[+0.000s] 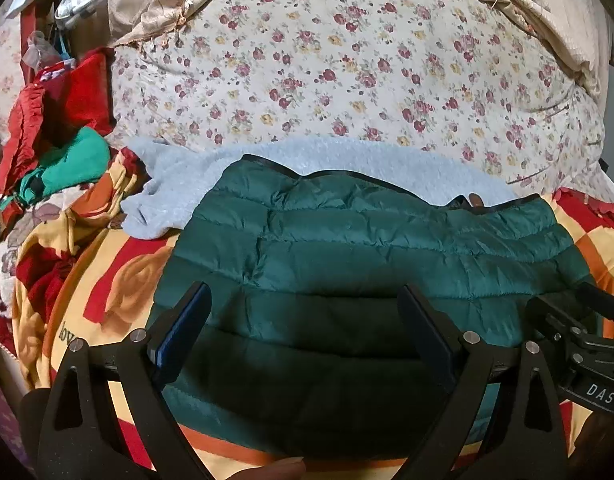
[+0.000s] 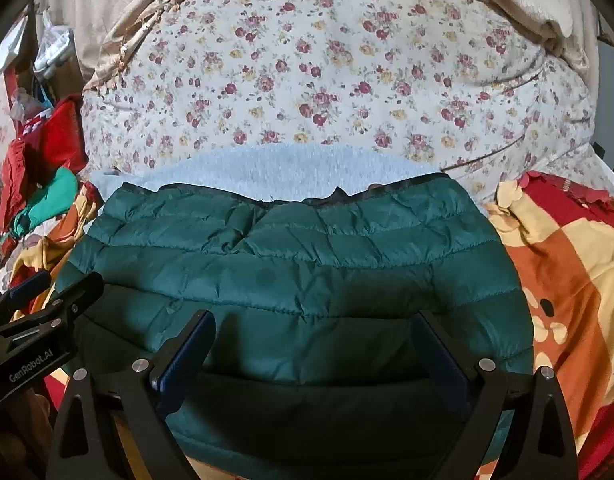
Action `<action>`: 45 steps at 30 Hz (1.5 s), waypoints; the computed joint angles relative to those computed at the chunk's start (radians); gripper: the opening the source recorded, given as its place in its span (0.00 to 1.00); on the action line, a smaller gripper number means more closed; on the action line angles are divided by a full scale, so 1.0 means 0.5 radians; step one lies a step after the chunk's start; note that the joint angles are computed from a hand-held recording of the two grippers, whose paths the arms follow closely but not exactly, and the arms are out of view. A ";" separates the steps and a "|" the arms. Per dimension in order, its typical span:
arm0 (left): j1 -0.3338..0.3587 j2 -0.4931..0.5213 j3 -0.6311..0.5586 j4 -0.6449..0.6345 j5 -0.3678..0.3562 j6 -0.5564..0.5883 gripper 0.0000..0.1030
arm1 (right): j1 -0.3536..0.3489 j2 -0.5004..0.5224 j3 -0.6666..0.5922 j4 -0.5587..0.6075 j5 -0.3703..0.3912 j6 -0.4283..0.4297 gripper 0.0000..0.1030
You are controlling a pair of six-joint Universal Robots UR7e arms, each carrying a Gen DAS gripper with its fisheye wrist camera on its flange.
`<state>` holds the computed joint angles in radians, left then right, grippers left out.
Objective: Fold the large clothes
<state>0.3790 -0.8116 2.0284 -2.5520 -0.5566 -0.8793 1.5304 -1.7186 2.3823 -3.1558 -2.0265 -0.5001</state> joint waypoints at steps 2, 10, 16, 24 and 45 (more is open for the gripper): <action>-0.002 -0.003 0.002 0.000 0.001 0.000 0.92 | -0.002 -0.005 0.000 0.019 0.006 0.007 0.94; -0.020 -0.005 0.006 0.023 0.011 -0.002 0.92 | 0.007 -0.011 0.017 -0.005 0.003 0.000 0.94; -0.024 -0.006 0.009 0.023 0.010 -0.004 0.92 | 0.017 -0.015 0.025 -0.011 -0.005 0.003 0.94; -0.021 -0.013 0.006 0.039 -0.002 -0.021 0.92 | 0.024 -0.021 0.030 -0.010 -0.005 0.011 0.94; -0.011 0.009 -0.002 0.051 -0.011 -0.051 0.92 | 0.014 -0.014 0.021 0.015 0.007 0.023 0.94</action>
